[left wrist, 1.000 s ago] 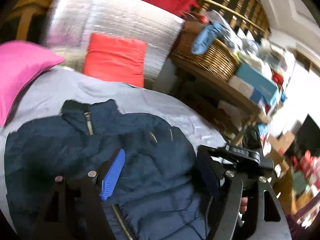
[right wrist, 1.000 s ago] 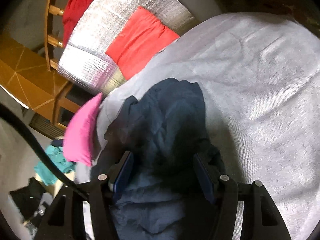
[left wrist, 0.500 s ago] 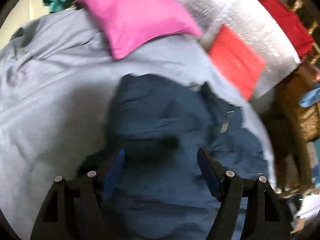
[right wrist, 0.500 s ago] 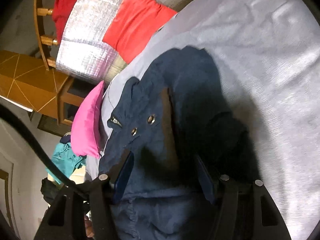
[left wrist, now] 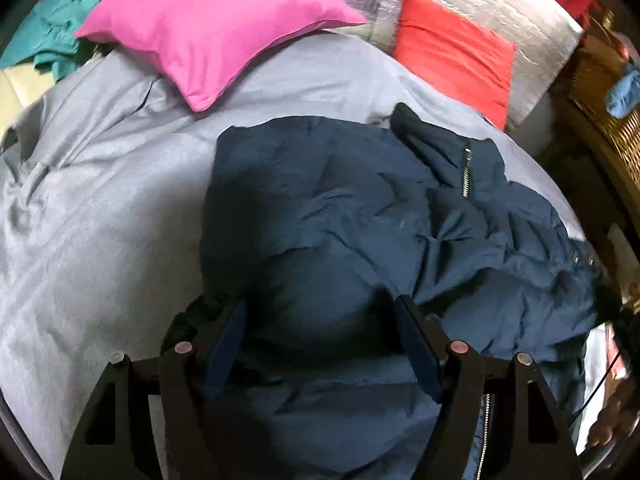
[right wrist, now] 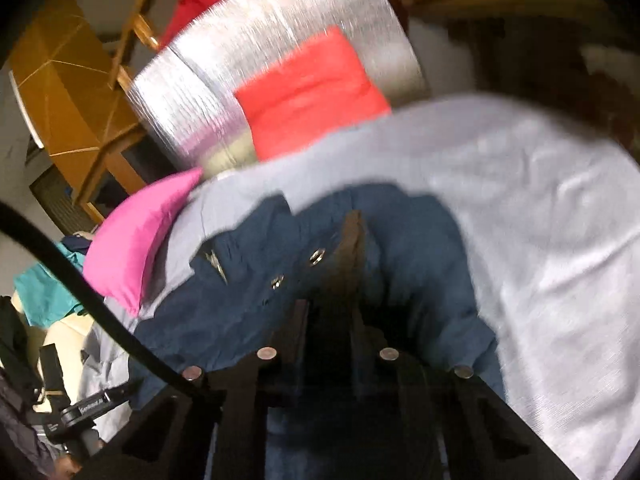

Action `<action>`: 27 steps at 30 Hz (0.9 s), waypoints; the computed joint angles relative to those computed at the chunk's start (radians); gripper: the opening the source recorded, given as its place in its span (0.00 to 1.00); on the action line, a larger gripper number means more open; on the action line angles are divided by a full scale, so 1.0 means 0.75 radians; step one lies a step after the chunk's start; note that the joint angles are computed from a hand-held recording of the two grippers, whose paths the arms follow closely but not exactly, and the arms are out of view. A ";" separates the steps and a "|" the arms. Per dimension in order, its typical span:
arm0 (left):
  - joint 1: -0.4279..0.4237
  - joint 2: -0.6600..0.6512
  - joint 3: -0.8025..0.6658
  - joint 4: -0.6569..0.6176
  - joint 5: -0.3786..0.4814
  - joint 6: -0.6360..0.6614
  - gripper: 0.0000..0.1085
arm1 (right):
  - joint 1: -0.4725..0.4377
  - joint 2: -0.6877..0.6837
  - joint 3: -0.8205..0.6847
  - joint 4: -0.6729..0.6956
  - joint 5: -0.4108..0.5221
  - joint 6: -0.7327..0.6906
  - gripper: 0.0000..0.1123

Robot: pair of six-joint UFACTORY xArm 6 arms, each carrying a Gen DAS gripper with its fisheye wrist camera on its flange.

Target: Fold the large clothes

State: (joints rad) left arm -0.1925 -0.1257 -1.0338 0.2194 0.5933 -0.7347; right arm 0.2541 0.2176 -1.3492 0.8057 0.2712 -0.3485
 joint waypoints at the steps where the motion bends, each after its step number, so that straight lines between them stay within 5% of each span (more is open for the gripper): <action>1: -0.005 0.007 -0.008 0.025 0.022 -0.018 0.69 | -0.004 0.001 0.005 -0.039 -0.012 0.034 0.14; 5: 0.000 0.009 -0.014 -0.018 0.032 -0.023 0.70 | -0.085 0.103 -0.073 -0.277 0.175 0.332 0.12; 9: 0.009 -0.014 -0.004 0.004 0.019 -0.059 0.70 | -0.154 0.133 -0.141 0.028 0.372 0.187 0.16; 10: 0.011 -0.029 0.007 0.032 0.009 -0.083 0.70 | -0.176 0.131 -0.153 0.103 0.423 0.154 0.20; 13: 0.020 -0.047 0.011 0.122 0.020 -0.150 0.70 | -0.217 0.134 -0.165 0.281 0.485 0.069 0.55; 14: 0.025 -0.052 0.012 0.155 0.029 -0.174 0.70 | -0.225 0.124 -0.145 0.362 0.493 0.014 0.56; 19: 0.050 -0.014 -0.007 0.145 0.105 -0.157 0.70 | -0.192 0.188 -0.216 0.331 0.550 -0.002 0.53; 22: 0.048 0.026 -0.028 0.099 0.129 -0.101 0.70 | -0.157 0.241 -0.276 0.233 0.580 0.027 0.30; 23: 0.044 0.028 -0.030 0.116 0.129 -0.105 0.70 | -0.138 0.240 -0.274 0.198 0.554 0.031 0.21; 27: 0.032 0.024 -0.029 0.077 0.085 -0.039 0.70 | -0.051 0.098 -0.104 0.186 0.214 -0.065 0.18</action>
